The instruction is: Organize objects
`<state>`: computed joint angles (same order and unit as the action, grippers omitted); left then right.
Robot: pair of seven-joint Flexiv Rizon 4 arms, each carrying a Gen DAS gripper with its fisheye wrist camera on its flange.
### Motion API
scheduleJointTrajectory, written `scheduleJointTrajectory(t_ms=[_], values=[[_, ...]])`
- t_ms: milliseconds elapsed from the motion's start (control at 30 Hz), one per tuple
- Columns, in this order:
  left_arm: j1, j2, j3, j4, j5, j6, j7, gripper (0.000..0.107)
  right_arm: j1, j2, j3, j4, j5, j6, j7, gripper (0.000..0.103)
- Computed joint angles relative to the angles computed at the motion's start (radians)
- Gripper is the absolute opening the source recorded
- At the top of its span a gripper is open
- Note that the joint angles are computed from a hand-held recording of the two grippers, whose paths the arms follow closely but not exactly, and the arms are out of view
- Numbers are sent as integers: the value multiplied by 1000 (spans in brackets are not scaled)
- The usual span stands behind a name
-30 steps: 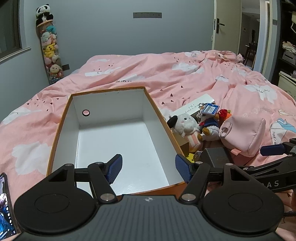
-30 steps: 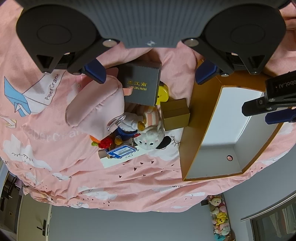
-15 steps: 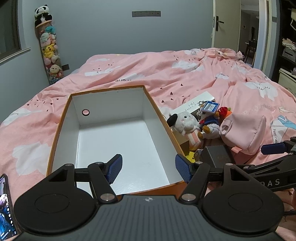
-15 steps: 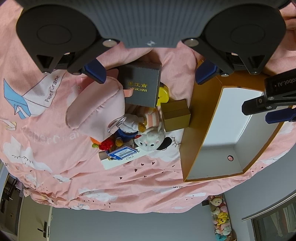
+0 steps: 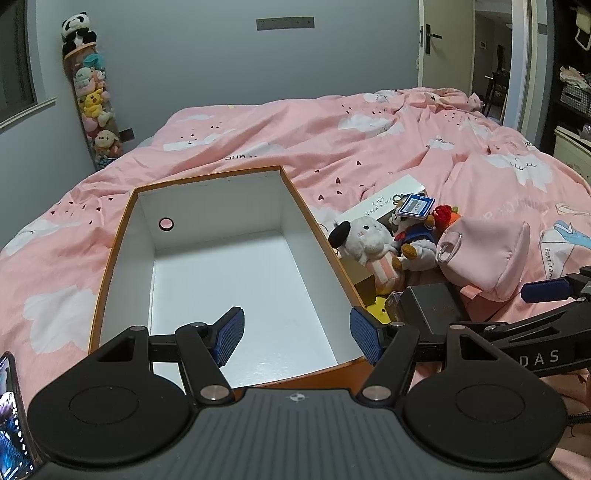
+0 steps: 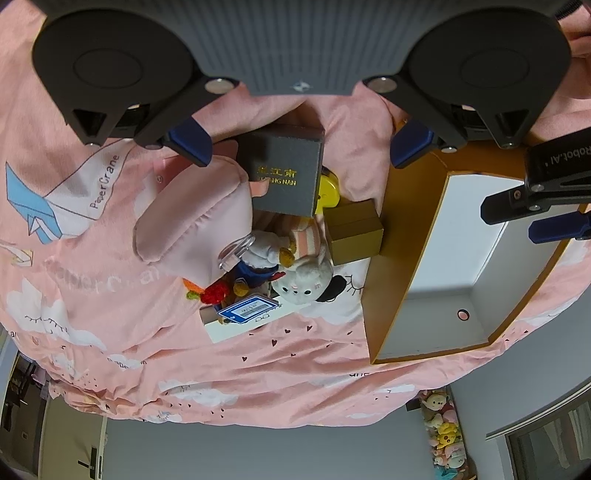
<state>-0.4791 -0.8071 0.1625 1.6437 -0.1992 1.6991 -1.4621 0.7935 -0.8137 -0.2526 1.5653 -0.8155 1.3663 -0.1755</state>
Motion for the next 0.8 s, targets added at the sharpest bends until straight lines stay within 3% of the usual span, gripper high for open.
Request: scheduleJointTrajectory(t_ms=[133, 233, 600, 800], values=[[33, 4, -47, -11, 12, -5, 19, 77, 12, 7, -33, 19, -8, 33, 34, 102], [87, 7, -124, -27, 27, -21, 53, 70, 44, 19, -106, 51, -32, 77, 94, 101], [231, -45, -384, -160, 30, -172, 232, 42, 124, 72, -324, 141, -134, 141, 249, 70], [191, -95, -380, -268, 5, -247, 291, 30, 79, 82, -331, 141, -171, 95, 299, 50]])
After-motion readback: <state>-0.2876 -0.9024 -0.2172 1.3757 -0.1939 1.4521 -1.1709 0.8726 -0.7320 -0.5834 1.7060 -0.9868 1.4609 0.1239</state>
